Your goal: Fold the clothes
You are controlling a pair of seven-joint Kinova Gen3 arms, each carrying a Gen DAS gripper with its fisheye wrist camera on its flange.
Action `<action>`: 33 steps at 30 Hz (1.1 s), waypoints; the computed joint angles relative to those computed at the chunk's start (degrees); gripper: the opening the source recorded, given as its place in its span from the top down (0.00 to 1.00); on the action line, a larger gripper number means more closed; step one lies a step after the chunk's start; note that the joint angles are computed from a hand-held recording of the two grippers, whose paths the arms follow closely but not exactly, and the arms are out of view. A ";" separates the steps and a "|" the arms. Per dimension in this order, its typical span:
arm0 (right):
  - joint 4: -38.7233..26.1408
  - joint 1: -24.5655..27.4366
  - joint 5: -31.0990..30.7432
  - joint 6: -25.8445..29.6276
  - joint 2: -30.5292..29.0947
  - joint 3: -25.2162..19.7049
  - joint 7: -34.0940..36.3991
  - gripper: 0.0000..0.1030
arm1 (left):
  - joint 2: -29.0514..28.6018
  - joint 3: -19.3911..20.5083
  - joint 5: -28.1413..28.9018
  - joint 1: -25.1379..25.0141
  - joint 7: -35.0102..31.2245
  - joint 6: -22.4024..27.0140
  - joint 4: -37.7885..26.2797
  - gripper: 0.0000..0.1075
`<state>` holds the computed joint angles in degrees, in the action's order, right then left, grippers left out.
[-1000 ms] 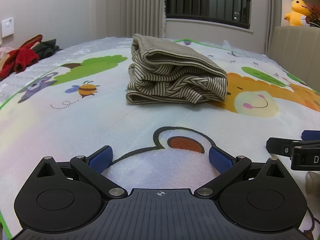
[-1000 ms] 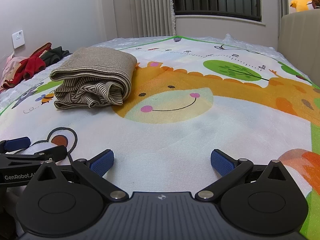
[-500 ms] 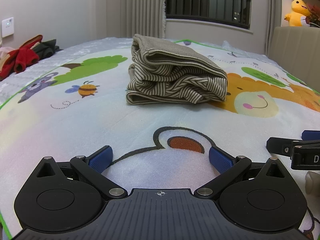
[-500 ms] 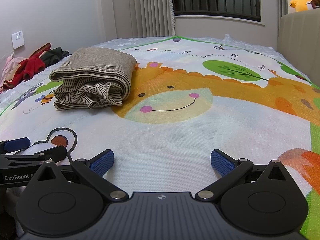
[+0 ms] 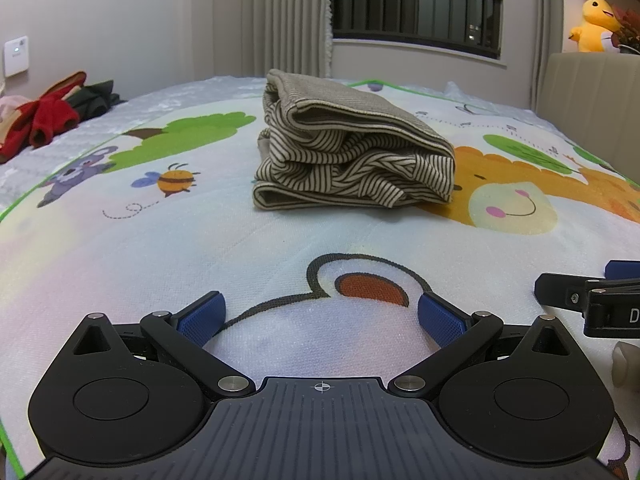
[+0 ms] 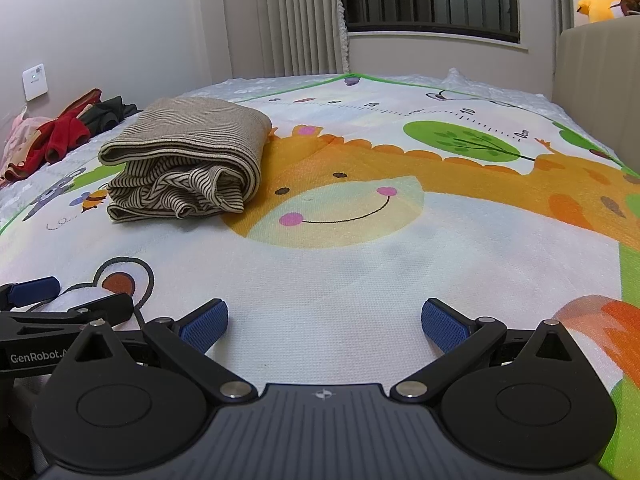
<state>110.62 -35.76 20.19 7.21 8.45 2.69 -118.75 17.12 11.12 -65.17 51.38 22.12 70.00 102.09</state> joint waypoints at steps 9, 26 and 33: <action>0.50 1.44 -1.59 -0.91 -0.13 -1.17 1.14 0.00 | 0.13 0.02 -0.03 0.10 -0.08 0.26 -0.10 0.04; -0.01 -3.54 5.01 0.66 0.03 3.16 -5.24 0.00 | -0.19 0.15 -0.52 -0.06 0.75 -0.26 0.55 0.04; -0.66 -2.16 6.69 2.02 0.14 1.27 -6.46 0.00 | -0.23 0.17 -0.63 -0.07 0.93 -0.27 0.60 0.04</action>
